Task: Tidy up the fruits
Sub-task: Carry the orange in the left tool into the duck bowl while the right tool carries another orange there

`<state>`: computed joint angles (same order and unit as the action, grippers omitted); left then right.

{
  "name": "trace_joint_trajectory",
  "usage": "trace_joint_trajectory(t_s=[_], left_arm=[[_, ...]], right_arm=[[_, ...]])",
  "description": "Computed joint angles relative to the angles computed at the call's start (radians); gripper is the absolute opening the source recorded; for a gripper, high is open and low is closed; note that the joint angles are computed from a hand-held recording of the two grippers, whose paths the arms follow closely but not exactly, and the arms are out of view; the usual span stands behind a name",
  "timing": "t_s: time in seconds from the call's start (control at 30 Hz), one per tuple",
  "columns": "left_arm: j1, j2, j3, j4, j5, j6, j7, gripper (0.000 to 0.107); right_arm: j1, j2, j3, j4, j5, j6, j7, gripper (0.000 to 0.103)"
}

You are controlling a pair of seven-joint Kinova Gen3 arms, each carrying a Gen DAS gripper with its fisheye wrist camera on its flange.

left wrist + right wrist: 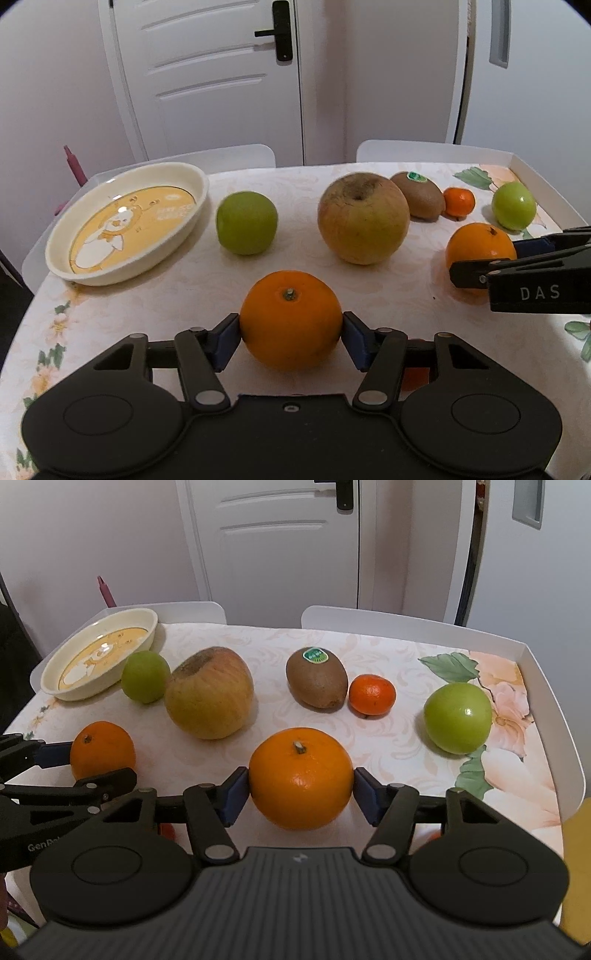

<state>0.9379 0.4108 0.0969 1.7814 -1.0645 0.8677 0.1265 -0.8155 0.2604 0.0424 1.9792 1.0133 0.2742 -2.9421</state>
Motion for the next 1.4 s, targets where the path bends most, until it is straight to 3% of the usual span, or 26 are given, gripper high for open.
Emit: trace_joint_trajectory(t_s=[0.3, 0.47, 0.67, 0.83, 1.13, 1.4], left_arm=[[-0.016, -0.087, 0.027, 0.022, -0.003, 0.069, -0.001, 0.063], [-0.067, -0.160, 0.059, 0.045, -0.005, 0.097, -0.034, 0.063], [-0.174, -0.250, 0.091, 0.072, 0.006, 0.089, -0.140, 0.063], [-0.296, -0.300, 0.087, 0.102, 0.009, 0.005, -0.249, 0.063], [-0.508, -0.302, 0.026, 0.136, 0.036, -0.243, -0.475, 0.063], [-0.590, -0.224, -0.056, 0.128, 0.118, -0.425, -0.676, 0.063]], right_arm=[[0.032, -0.047, -0.097, -0.088, -0.118, 0.099, 0.130, 0.076], [0.042, -0.038, -0.149, -0.190, -0.215, 0.168, 0.237, 0.076], [-0.014, 0.018, -0.145, -0.324, -0.260, 0.244, 0.280, 0.076], [-0.064, 0.094, -0.118, -0.461, -0.295, 0.303, 0.296, 0.076], [-0.112, 0.263, -0.061, -0.725, -0.402, 0.394, 0.361, 0.076], [-0.134, 0.413, -0.013, -0.954, -0.500, 0.490, 0.419, 0.076]])
